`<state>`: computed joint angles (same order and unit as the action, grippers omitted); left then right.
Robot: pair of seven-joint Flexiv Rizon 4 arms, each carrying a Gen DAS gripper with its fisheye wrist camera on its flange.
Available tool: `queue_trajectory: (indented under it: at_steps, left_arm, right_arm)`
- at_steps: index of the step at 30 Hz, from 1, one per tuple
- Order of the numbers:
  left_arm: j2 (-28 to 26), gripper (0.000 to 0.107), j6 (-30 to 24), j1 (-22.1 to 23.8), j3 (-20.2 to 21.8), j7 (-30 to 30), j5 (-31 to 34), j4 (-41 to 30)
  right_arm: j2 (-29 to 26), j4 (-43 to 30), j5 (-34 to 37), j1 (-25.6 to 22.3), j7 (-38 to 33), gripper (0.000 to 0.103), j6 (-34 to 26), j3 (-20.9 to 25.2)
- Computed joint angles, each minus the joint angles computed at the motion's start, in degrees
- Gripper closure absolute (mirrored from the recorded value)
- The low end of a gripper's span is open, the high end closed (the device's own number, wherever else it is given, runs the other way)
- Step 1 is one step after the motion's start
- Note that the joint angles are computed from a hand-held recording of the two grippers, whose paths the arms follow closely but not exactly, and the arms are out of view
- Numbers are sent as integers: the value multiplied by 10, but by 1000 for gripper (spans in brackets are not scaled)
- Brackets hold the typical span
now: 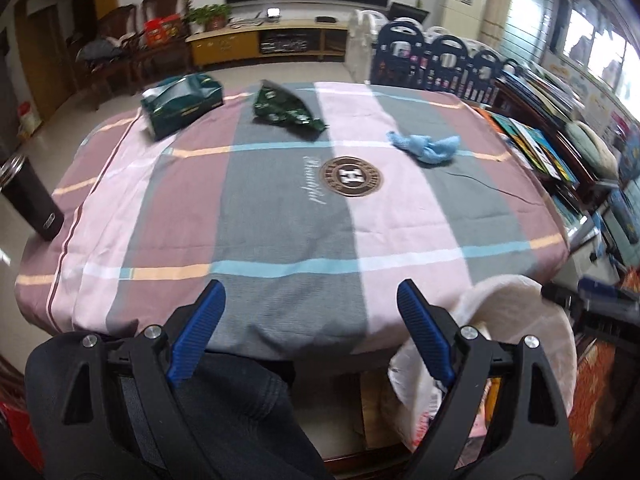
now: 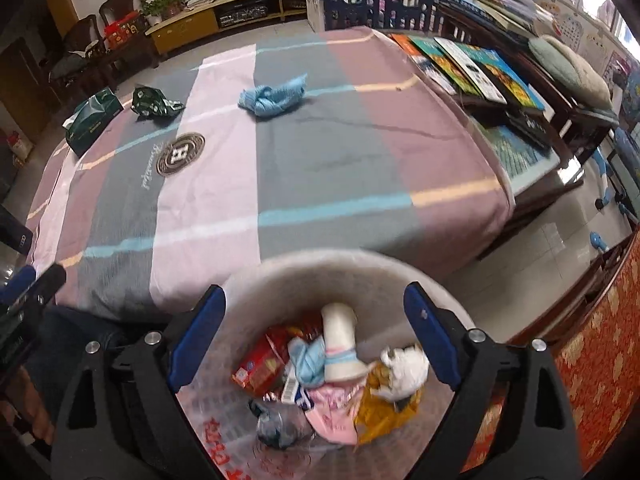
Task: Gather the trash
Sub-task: 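Grasp the light-blue cloth with the right tool while the left grasps the green chip bag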
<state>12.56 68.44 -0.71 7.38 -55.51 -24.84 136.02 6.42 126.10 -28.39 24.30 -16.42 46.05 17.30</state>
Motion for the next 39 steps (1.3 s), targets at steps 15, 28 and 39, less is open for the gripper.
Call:
queue_trajectory:
  at_steps: [15,28,39]
  left_arm:
    - [-104,19,17,40,4,46,-144,-49]
    - [-274,19,11,69,-65,-44,-128,-259]
    - [-484,15,-98,15,-47,-284,86,-550]
  right_arm:
    - [-350,-333,-25,-7,-162,14,23,-119]
    - [-312,-259,47,16,-188,71,150,-105]
    - [-129,-45,11,17,-38,71,169,-68]
